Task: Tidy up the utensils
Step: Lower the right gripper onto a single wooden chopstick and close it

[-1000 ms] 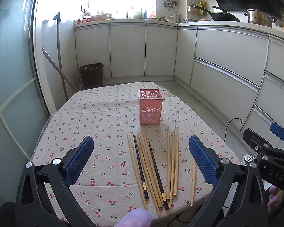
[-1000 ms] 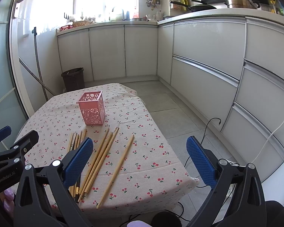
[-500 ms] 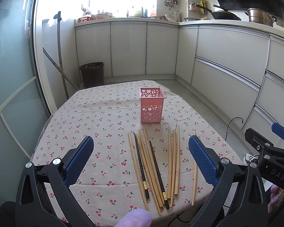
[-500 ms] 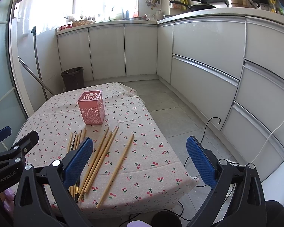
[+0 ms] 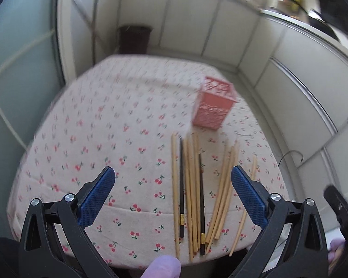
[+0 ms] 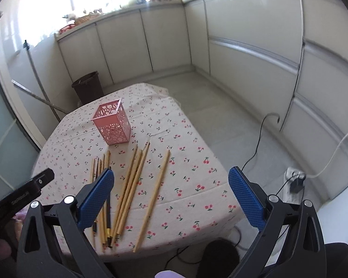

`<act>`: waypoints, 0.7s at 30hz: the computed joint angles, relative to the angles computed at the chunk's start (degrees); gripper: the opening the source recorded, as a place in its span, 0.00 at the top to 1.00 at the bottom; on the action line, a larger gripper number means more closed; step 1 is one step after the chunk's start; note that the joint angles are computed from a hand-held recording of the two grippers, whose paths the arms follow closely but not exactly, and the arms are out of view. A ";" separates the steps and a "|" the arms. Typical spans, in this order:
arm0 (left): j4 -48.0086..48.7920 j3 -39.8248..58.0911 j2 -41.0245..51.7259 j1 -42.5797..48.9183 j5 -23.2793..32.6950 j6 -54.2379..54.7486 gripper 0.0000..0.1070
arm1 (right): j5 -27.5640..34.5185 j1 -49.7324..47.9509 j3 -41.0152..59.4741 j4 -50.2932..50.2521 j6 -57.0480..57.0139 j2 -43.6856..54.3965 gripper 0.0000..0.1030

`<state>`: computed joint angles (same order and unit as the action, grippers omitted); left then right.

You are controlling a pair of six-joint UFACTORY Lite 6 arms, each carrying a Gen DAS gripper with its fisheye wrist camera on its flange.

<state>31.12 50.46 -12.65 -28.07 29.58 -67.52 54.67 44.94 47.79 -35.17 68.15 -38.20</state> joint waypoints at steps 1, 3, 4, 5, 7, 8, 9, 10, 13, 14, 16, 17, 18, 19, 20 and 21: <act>-5.96 2.24 2.83 3.27 0.17 5.07 0.10 | -2.61 -6.00 2.15 5.35 -6.00 2.26 0.07; -16.53 7.56 9.55 8.75 1.30 15.57 0.10 | -6.24 -15.53 5.24 16.44 -17.99 6.36 0.07; -21.86 10.44 13.23 11.29 1.49 20.71 0.10 | -7.58 -19.92 6.67 22.44 -23.99 8.57 0.07; -24.79 12.38 15.78 12.89 1.98 23.57 0.10 | -8.35 -23.97 9.14 28.44 -29.21 13.18 0.07; -30.67 20.03 23.90 15.67 5.37 29.54 0.11 | -7.16 -30.68 13.48 40.43 -40.11 20.85 0.07; -33.56 23.29 27.35 16.64 6.69 32.57 0.11 | -6.38 -33.82 14.83 46.27 -45.43 23.84 0.07; -35.72 26.55 30.86 17.36 8.08 34.82 0.11 | -6.06 -35.60 15.90 49.72 -48.36 26.69 0.07; -37.62 31.39 35.67 17.96 10.63 36.86 0.12 | -5.97 -37.15 17.48 52.64 -50.75 30.97 0.07; -38.01 41.77 45.80 18.23 15.02 38.13 0.22 | -6.64 -38.56 19.19 54.86 -52.67 37.86 0.07; -36.88 44.47 48.46 17.87 15.61 37.77 0.23 | -7.37 -39.02 19.10 55.72 -53.52 40.29 0.07; -34.41 48.66 52.79 17.30 16.19 37.12 0.31 | -7.79 -39.76 18.71 56.89 -54.61 43.27 0.07; -33.67 50.32 54.60 17.12 16.44 36.97 0.32 | -7.13 -40.63 18.92 59.24 -56.42 45.33 0.07; -33.11 51.73 56.06 16.98 17.02 36.65 0.32 | -6.45 -41.19 19.24 61.42 -58.13 46.79 0.07; -30.43 52.98 57.13 16.22 17.33 34.71 0.33 | -5.71 -41.52 19.87 62.31 -58.88 47.61 0.07; -27.95 53.78 57.64 15.39 17.33 33.29 0.35 | -5.79 -41.26 20.31 62.01 -58.49 48.40 0.07; -27.42 54.92 58.59 14.96 17.70 33.56 0.35 | -5.96 -41.06 20.66 61.19 -57.73 48.49 0.07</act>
<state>3.70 105.38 45.94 -13.11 47.29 -33.96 48.72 3.88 68.45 26.02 10.42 10.29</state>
